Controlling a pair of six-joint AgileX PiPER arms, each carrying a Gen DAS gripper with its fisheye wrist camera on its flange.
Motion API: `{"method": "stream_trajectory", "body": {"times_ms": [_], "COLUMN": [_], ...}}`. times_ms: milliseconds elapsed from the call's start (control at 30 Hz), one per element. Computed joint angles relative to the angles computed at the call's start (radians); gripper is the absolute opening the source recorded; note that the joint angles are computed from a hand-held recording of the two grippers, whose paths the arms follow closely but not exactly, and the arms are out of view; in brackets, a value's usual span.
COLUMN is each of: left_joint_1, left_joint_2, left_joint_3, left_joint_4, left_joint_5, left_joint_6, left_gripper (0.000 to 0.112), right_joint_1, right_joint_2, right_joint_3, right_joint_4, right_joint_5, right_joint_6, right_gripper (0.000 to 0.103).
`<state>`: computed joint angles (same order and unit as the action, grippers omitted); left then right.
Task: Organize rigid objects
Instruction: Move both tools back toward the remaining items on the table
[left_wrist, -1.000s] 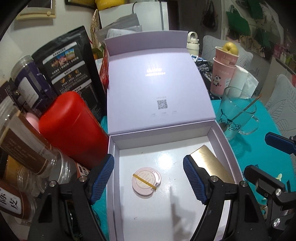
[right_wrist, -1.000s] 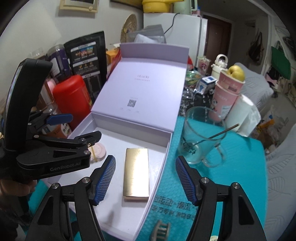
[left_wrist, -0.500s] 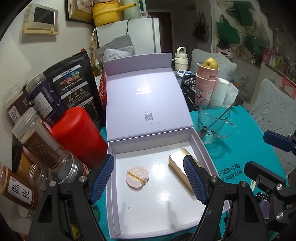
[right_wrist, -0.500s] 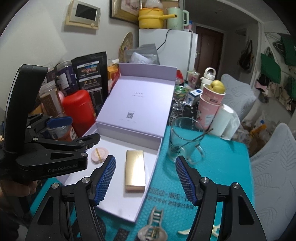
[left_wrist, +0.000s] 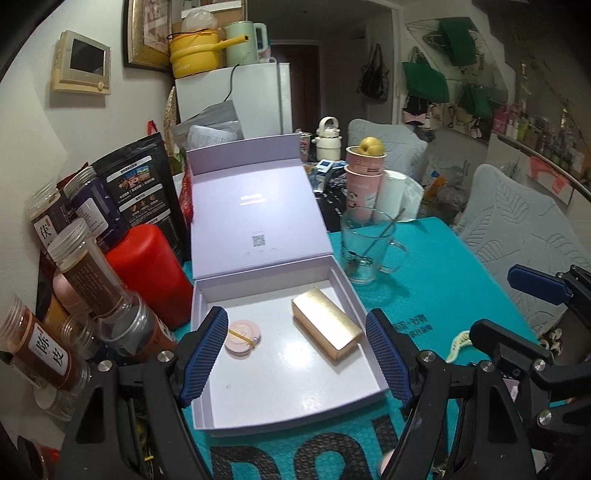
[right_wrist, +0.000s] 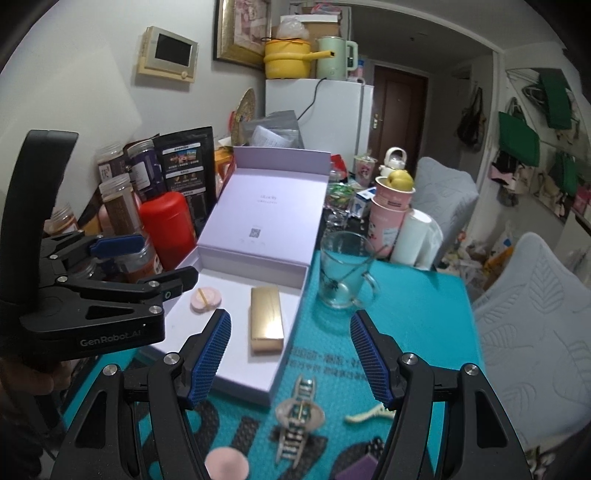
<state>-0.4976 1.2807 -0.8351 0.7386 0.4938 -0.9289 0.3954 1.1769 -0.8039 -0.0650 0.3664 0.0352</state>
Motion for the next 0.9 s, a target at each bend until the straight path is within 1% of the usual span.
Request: {"method": "stream_trajectory", "body": {"times_ms": [200, 267, 367, 433, 567, 633, 733, 900], "left_joint_1": [-0.084, -0.122, -0.187, -0.228, -0.269, -0.295, -0.334, -0.361], "left_joint_2": [-0.056, -0.076, -0.098, -0.114, -0.128, -0.135, -0.141, -0.15], "left_joint_3": [0.062, 0.089, 0.124, 0.146, 0.174, 0.191, 0.215, 0.253], "left_joint_4": [0.042, 0.103, 0.199, 0.237, 0.227, 0.231, 0.245, 0.224], "left_joint_5": [0.009, 0.021, 0.063, 0.083, 0.085, 0.09, 0.101, 0.084], "left_joint_6": [-0.058, -0.132, -0.242, -0.291, -0.298, -0.316, -0.351, -0.37], "left_gripper": [0.077, 0.077, 0.077, 0.077, 0.077, 0.077, 0.077, 0.077], "right_joint_1": [0.022, 0.034, 0.053, 0.063, 0.092, 0.119, 0.173, 0.332], "right_joint_2": [-0.11, -0.144, -0.192, -0.225, -0.276, -0.307, -0.355, -0.414], "right_joint_3": [0.08, 0.107, 0.146, 0.176, 0.221, 0.246, 0.282, 0.339], "right_joint_4": [-0.117, -0.166, -0.228, -0.263, -0.312, -0.355, -0.441, -0.635], "right_joint_5": [0.029, 0.04, 0.058, 0.07, 0.101, 0.119, 0.15, 0.247], "right_joint_6": [0.141, 0.198, 0.267, 0.301, 0.362, 0.42, 0.528, 0.78], "right_gripper": [0.068, 0.068, 0.068, 0.068, 0.068, 0.068, 0.072, 0.073]}}
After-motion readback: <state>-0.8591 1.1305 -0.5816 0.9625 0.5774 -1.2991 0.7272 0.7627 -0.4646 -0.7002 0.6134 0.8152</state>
